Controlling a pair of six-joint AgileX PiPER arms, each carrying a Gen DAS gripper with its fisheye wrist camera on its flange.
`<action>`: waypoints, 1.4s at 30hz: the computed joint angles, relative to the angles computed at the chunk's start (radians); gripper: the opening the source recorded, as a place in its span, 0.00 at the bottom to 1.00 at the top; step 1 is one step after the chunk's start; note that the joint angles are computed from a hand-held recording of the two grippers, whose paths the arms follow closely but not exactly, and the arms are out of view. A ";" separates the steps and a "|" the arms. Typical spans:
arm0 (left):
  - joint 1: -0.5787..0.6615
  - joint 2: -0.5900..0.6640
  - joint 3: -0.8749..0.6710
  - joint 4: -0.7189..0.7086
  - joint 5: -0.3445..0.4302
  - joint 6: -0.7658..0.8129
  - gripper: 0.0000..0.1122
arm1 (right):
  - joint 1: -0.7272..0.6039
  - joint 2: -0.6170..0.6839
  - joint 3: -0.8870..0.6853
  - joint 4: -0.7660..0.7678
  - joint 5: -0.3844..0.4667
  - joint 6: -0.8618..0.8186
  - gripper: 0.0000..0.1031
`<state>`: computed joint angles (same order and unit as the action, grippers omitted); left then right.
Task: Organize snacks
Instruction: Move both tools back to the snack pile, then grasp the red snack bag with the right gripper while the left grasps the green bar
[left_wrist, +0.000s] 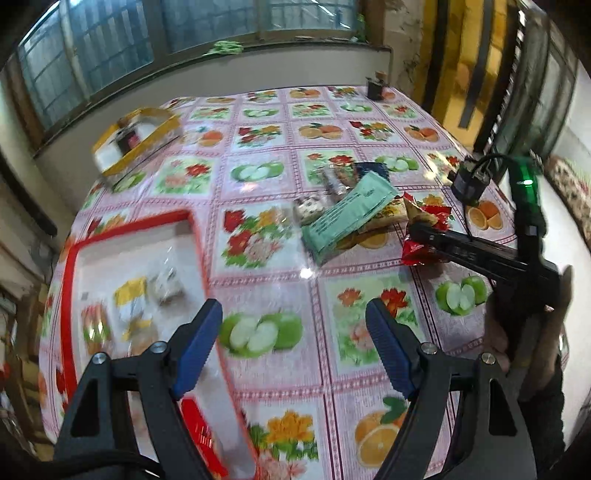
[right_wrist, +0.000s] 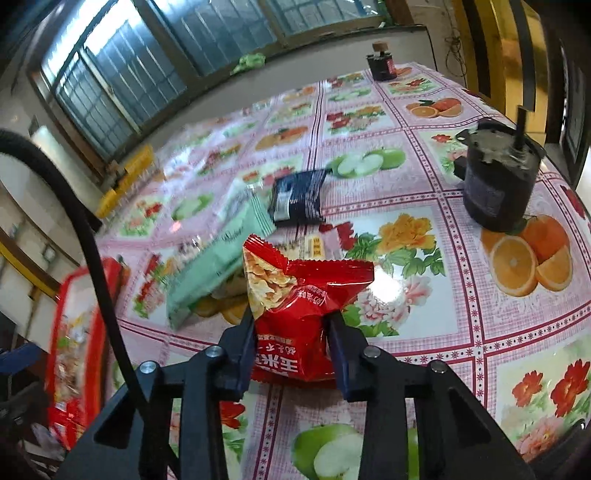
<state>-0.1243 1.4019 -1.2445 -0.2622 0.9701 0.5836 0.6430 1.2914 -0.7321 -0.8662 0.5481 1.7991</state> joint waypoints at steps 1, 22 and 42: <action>-0.033 0.026 -0.020 0.023 -0.008 -0.015 0.71 | 0.005 -0.013 0.015 -0.022 -0.003 0.039 0.33; -0.296 0.535 -0.400 0.202 -0.008 -0.039 0.50 | -0.059 -0.106 0.114 -0.101 -0.083 0.222 0.33; -0.278 0.348 -0.220 0.217 0.026 -0.188 0.26 | -0.076 -0.087 0.103 -0.091 -0.097 0.182 0.33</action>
